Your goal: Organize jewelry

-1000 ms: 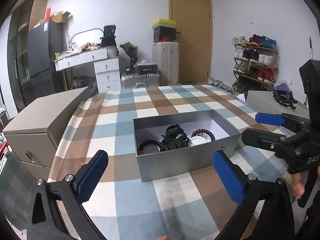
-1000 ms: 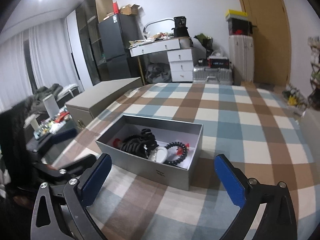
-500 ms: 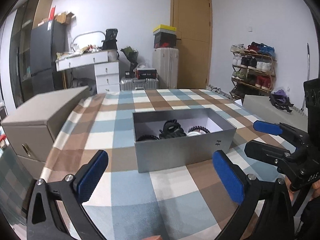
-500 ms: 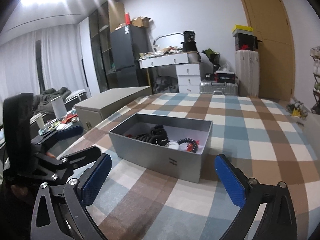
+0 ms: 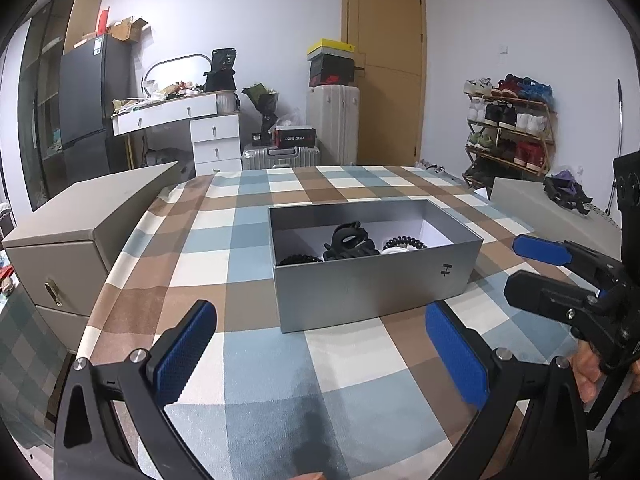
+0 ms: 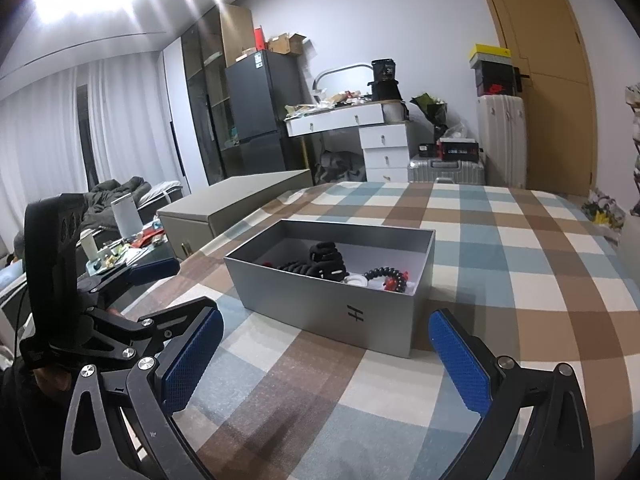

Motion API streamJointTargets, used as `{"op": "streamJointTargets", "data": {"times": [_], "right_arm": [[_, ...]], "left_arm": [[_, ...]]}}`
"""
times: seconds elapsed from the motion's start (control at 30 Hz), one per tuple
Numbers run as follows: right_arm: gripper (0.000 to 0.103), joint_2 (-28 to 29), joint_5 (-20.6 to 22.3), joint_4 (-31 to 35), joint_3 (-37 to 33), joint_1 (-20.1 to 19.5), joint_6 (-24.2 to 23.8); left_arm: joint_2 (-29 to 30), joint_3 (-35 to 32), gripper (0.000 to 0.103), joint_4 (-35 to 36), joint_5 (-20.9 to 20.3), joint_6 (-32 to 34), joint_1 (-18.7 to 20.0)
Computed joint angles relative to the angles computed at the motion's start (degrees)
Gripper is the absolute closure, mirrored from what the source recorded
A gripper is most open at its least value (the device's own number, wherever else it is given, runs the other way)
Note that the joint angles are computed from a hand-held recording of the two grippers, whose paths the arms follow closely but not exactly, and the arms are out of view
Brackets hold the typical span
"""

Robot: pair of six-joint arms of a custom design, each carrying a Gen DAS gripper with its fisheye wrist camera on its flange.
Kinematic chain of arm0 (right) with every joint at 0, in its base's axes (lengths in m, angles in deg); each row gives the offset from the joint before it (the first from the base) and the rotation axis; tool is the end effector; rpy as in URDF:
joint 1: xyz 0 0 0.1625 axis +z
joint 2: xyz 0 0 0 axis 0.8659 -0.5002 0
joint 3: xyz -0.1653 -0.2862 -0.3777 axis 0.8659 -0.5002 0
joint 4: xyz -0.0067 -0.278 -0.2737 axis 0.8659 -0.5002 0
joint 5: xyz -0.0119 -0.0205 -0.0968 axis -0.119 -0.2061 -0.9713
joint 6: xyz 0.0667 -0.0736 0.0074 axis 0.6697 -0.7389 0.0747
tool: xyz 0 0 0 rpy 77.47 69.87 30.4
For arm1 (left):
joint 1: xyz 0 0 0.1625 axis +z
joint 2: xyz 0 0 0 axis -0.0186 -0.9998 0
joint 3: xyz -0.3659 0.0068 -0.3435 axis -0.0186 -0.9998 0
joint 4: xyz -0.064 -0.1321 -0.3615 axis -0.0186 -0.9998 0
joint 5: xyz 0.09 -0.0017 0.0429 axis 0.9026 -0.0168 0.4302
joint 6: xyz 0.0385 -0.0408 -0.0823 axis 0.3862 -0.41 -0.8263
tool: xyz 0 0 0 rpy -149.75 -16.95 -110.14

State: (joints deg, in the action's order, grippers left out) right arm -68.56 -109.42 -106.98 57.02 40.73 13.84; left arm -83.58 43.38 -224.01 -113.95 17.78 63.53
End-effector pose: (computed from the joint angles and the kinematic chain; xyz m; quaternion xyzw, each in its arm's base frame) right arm 0.2976 -0.8668 0.1061 0.4209 -0.8322 0.3436 0.1103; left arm -0.1817 -0.7819 0.2984 0.2137 0.8039 -0.4594 0.3115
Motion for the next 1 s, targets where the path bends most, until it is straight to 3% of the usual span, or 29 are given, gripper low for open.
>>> {"op": "streamJointTargets", "data": {"times": [1.0], "right_arm": [[0.0,0.2,-0.3,0.1,-0.5,-0.1,0.7]], "left_arm": [[-0.1,-0.3,0.001,1.8,0.9,-0.4,0.1]]}}
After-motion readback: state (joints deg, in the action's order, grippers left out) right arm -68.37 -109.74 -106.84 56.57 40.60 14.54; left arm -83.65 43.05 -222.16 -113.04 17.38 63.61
